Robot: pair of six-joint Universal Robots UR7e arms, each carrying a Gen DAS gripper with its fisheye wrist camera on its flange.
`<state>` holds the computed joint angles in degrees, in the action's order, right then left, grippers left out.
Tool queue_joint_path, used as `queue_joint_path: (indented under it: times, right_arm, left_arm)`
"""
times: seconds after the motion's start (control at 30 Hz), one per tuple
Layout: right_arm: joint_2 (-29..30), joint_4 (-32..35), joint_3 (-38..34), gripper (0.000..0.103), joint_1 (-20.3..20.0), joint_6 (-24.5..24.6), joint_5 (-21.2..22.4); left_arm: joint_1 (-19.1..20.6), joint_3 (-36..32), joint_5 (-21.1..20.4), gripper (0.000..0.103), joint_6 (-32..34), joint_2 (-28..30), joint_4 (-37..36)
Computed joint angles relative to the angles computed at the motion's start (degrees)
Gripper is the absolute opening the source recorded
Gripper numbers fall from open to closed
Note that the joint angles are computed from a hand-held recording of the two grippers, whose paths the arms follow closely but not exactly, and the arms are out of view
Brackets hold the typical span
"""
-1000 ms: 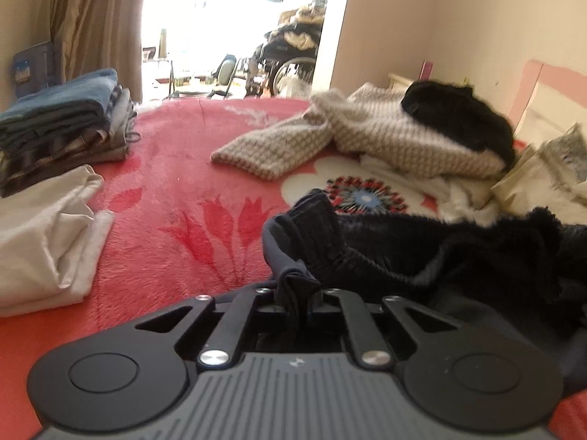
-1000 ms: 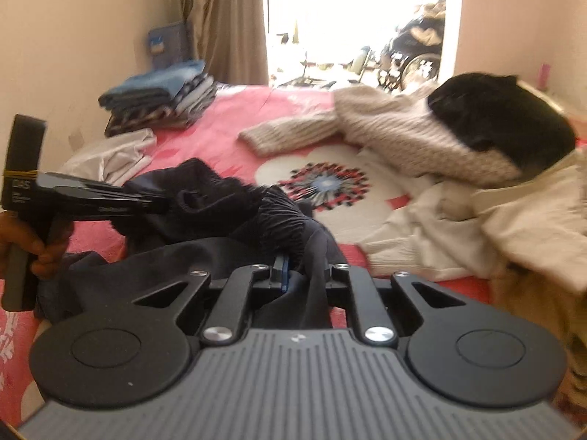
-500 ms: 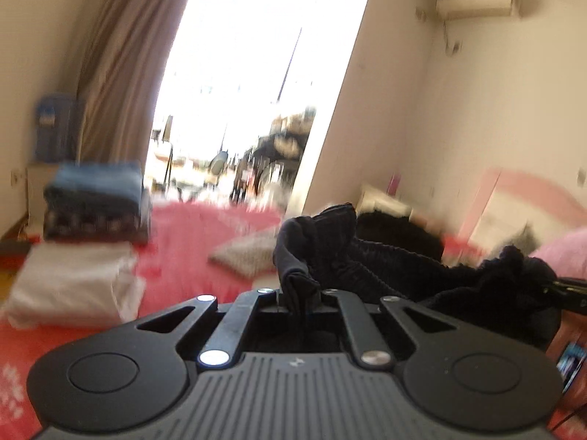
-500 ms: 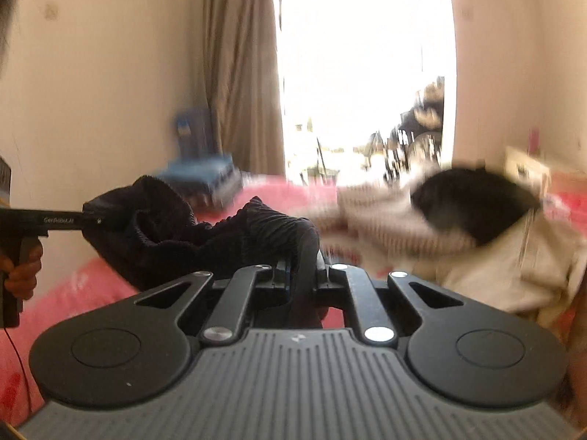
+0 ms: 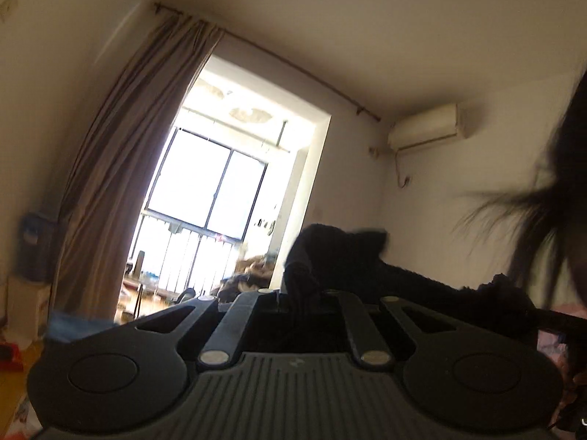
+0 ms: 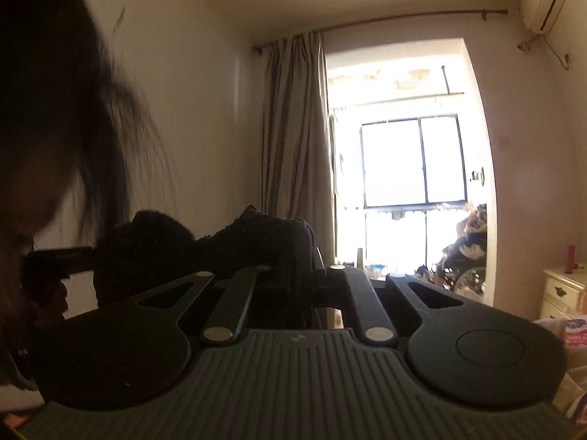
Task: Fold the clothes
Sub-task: 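Lift the trousers high with both grippers and shake them out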
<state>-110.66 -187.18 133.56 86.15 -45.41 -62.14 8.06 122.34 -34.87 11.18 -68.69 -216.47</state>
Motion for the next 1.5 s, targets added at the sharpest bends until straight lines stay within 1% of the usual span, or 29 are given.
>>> queue_joint_path:
  times: [0.1, 0.13, 0.23, 0.33, 0.4, 0.47, 0.53, 0.6, 0.7, 0.73, 0.8, 0.9, 1.0, 1.1, 1.17, 1.2, 1.3, 1.37, 1.4, 1.43, 1.47, 1.5]
  right_arm:
    - [-3.27, 3.89, -1.48, 0.005, -0.66, 2.76, 4.42]
    - [-4.2, 5.25, -1.85, 0.005, -0.66, 3.28, 5.34]
    - [-5.83, 7.92, -2.58, 0.005, 0.7, 2.88, 5.43]
    - [-8.7, 11.71, -3.44, 0.005, 1.1, 2.36, 6.31]
    - [-10.21, 14.39, -4.47, 0.005, 1.7, 2.73, 6.69]
    - [-10.46, 16.24, -5.79, 0.005, 2.53, 2.39, 6.49]
    - [-9.88, 17.86, -7.04, 0.005, 3.03, 2.11, 6.14]
    - [-8.5, 19.25, -7.95, 0.005, 2.78, 2.13, 5.82]
    - [-3.58, 20.11, -9.42, 0.005, 0.36, 2.53, 4.09]
    - [-1.77, 20.39, -10.11, 0.005, -0.35, 2.86, 3.25]
    - [2.26, 20.52, -11.32, 0.005, -1.8, 3.42, -0.01]
    - [10.27, 20.25, -14.1, 0.005, -3.95, 4.75, -5.95]
    - [18.75, 17.82, -16.42, 0.005, -4.77, 7.67, -14.65]
    - [29.27, 12.68, -18.88, 0.005, -5.72, 8.23, -23.12]
    - [35.73, 9.62, -21.6, 0.005, -6.1, 7.82, -27.03]
    - [39.0, 9.59, -24.48, 0.005, -6.32, 7.66, -28.43]
    - [44.66, 6.71, -27.02, 0.005, -6.98, 6.78, -31.03]
    - [46.56, 3.55, -26.39, 0.005, -6.96, 6.62, -32.54]
    - [47.45, 2.07, -26.1, 0.007, -6.96, 6.68, -33.36]
    - [47.95, 1.28, -25.97, 0.009, -7.04, 7.44, -34.5]
    - [48.86, 1.3, -26.81, 0.01, -7.2, 8.05, -35.59]
    - [49.08, 1.01, -26.45, 0.015, -7.34, 8.78, -36.88]
  left_arm:
    - [-2.34, -1.36, -0.44, 0.005, 0.25, -1.2, 0.71]
    - [-2.85, -1.77, -0.75, 0.005, -0.88, -1.62, 2.08]
    - [-3.31, -2.53, -2.85, 0.005, -6.15, -2.76, 7.27]
    - [-3.31, -3.1, -5.47, 0.005, -10.46, -4.03, 11.37]
    - [-3.17, -3.77, -6.21, 0.005, -10.9, -4.71, 12.99]
    - [-2.95, -4.64, -6.78, 0.005, -11.08, -4.95, 14.18]
    - [-1.18, -3.61, -8.66, 0.005, -13.42, -5.53, 14.48]
    - [1.31, -1.55, -10.65, 0.005, -18.04, -5.97, 15.19]
    - [7.04, 0.85, -13.65, 0.005, -25.17, -5.11, 17.41]
    - [9.39, 1.49, -15.11, 0.005, -27.24, -4.71, 18.32]
    - [14.2, 1.75, -16.77, 0.005, -30.43, -3.03, 20.63]
    - [21.93, 0.53, -18.18, 0.005, -30.51, 1.75, 23.24]
    - [29.67, -3.35, -18.96, 0.005, -29.0, 8.49, 27.3]
    - [36.87, -8.28, -20.06, 0.005, -26.22, 15.23, 30.74]
    - [40.04, -11.0, -19.7, 0.005, -24.84, 19.38, 30.98]
    - [41.08, -12.48, -19.38, 0.005, -23.85, 21.31, 30.93]
    - [42.57, -16.5, -18.23, 0.007, -22.41, 25.22, 32.65]
    - [42.81, -18.9, -17.06, 0.012, -22.24, 27.19, 34.79]
    - [42.8, -19.37, -16.52, 0.021, -22.99, 27.67, 36.12]
    - [42.3, -18.9, -15.78, 0.034, -24.44, 27.39, 37.64]
    - [42.06, -18.7, -15.33, 0.042, -25.78, 27.12, 39.37]
    - [42.1, -18.91, -14.93, 0.055, -27.04, 27.17, 41.05]
